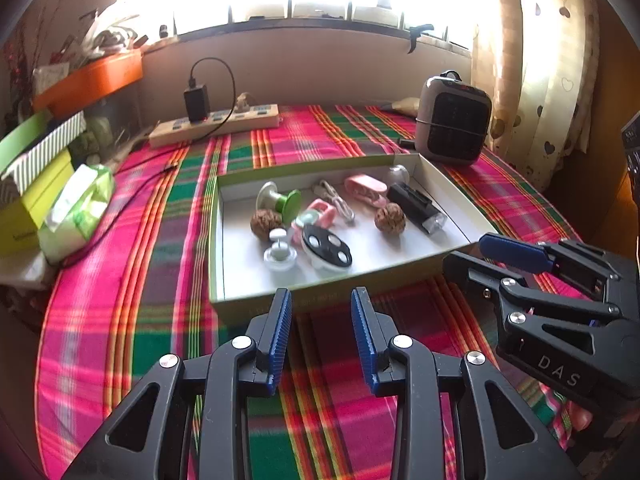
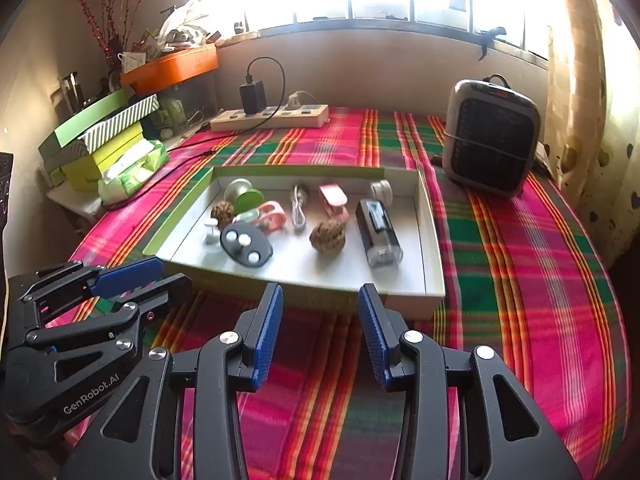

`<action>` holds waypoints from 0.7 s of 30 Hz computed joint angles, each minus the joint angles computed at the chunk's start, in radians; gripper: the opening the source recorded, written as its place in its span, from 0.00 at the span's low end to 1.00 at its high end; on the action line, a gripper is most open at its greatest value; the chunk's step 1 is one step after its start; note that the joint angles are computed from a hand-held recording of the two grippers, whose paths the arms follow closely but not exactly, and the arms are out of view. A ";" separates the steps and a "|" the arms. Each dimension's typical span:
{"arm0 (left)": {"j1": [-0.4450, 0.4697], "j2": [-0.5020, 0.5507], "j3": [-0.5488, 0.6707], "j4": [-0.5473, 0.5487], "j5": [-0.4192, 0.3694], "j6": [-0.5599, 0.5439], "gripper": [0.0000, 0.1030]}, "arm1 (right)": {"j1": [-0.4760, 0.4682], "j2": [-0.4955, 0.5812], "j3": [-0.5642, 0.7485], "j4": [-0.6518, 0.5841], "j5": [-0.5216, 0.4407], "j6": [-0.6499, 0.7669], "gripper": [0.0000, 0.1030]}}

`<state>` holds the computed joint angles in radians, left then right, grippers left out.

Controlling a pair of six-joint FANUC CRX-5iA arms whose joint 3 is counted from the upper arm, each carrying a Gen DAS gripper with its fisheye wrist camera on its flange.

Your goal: Organize objects

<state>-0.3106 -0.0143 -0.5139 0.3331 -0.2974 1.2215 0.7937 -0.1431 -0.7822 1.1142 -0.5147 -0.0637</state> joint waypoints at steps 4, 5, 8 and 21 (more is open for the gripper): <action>-0.004 -0.015 -0.009 -0.073 -0.012 0.077 0.29 | 0.047 -0.003 -0.007 -0.028 -0.052 -0.005 0.40; -0.007 -0.016 -0.009 -0.088 -0.015 0.092 0.29 | 0.053 -0.006 -0.010 -0.033 -0.055 -0.006 0.40; -0.010 -0.020 -0.019 -0.101 -0.027 0.111 0.29 | 0.078 -0.010 -0.019 -0.057 -0.080 -0.009 0.40; -0.035 -0.029 0.002 -0.293 -0.096 0.335 0.29 | 0.159 -0.030 -0.054 -0.158 -0.158 -0.030 0.41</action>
